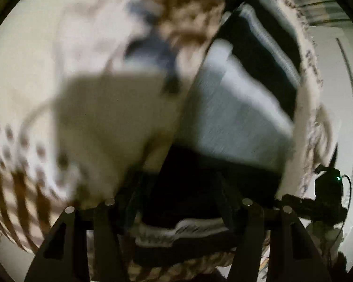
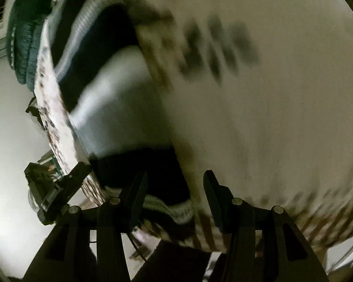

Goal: Fold small clothes
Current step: 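Lift the sweater edge with both tools and fold it over the middle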

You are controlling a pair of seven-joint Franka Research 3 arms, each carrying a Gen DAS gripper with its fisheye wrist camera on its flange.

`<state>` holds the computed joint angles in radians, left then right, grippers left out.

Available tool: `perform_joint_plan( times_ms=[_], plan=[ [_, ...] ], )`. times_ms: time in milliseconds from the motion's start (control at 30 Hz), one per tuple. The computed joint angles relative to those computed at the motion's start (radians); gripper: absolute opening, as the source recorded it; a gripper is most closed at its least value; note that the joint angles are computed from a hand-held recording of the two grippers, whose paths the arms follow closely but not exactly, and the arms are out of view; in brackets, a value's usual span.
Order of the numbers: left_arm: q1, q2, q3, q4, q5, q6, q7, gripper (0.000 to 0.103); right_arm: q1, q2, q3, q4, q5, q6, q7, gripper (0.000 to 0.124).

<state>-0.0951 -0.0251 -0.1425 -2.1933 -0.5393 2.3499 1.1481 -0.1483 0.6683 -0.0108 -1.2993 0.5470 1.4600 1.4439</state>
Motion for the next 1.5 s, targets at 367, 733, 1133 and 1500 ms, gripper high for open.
perform_joint_plan(
  times_ms=[367, 733, 1133, 1500],
  plan=[
    [-0.069, -0.148, 0.007, -0.160, -0.017, 0.182, 0.002, 0.007, 0.048, -0.274, -0.011, -0.478, 0.114, 0.248, -0.105, 0.008],
    [-0.103, -0.183, 0.087, -0.249, -0.326, 0.169, 0.225, 0.049, 0.037, -0.205, -0.016, -0.386, 0.120, 0.170, -0.068, 0.046],
    [-0.097, -0.158, 0.028, -0.196, -0.348, 0.155, 0.240, 0.008, 0.028, -0.227, -0.007, -0.483, 0.245, 0.203, -0.029, 0.013],
    [-0.074, -0.065, 0.057, 0.086, -0.356, 0.176, 0.249, 0.008, 0.014, -0.204, 0.015, -0.191, 0.351, 0.164, -0.012, 0.012]
  ],
)
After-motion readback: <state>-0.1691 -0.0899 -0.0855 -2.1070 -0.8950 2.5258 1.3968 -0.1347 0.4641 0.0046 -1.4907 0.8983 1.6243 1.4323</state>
